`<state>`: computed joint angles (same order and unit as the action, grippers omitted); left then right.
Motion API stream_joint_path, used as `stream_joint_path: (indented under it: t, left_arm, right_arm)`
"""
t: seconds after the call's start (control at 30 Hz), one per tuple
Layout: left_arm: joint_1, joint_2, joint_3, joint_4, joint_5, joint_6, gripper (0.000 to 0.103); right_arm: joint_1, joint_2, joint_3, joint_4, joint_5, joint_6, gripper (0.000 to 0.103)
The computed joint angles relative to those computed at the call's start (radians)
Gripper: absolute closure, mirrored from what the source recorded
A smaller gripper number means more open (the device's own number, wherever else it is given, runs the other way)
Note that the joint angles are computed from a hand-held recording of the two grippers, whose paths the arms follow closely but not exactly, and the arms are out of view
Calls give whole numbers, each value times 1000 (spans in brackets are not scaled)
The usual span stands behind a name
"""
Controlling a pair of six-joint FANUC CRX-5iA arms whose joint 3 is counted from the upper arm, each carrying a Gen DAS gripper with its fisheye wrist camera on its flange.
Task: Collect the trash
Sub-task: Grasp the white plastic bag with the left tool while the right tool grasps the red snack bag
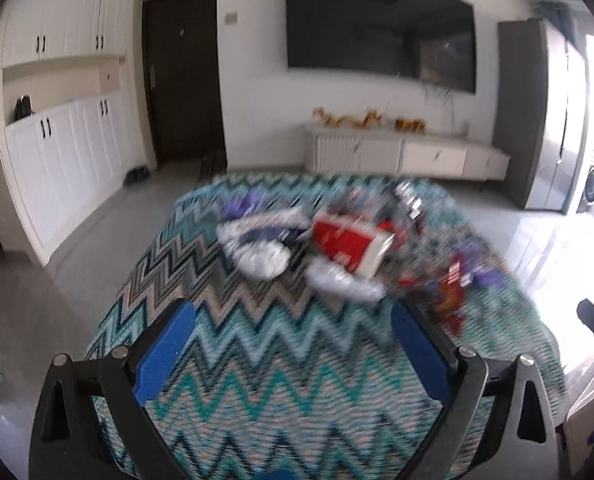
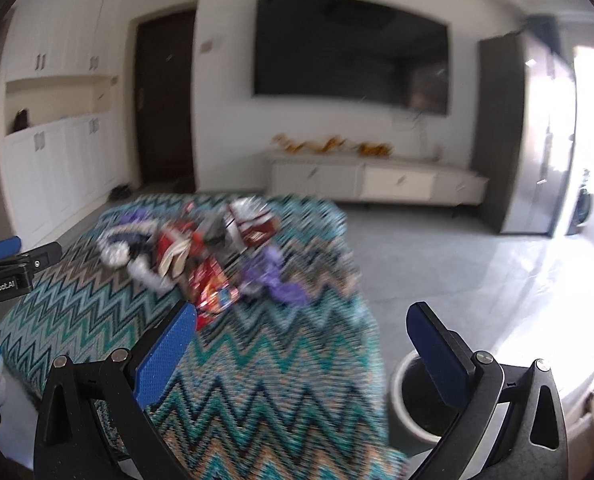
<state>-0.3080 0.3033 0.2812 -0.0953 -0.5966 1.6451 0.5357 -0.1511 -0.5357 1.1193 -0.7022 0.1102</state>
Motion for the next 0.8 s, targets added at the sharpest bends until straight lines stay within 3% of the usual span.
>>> stream_joint_path:
  t: [0.13, 0.2, 0.33, 0.4, 0.63, 0.8]
  left_arm:
    - [42, 52, 27, 55, -61, -75, 4]
    - [69, 92, 57, 116, -108, -114, 4]
    - [107, 171, 121, 261, -188, -179, 4]
    - [115, 221, 178, 311, -230, -206, 4]
    - [120, 376, 340, 573, -343, -331, 6]
    - [88, 517, 580, 529, -442, -262, 6]
  right_arm:
    - [-53, 72, 74, -189, 175, 178, 0]
    - [-67, 121, 144, -381, 238, 341, 4]
    - [-87, 232, 302, -678, 249, 627, 23]
    - [-98, 273, 359, -769, 241, 717, 27]
    - [-127, 369, 489, -948, 204, 919, 43]
    - [-145, 399, 530, -1031, 185, 992, 63]
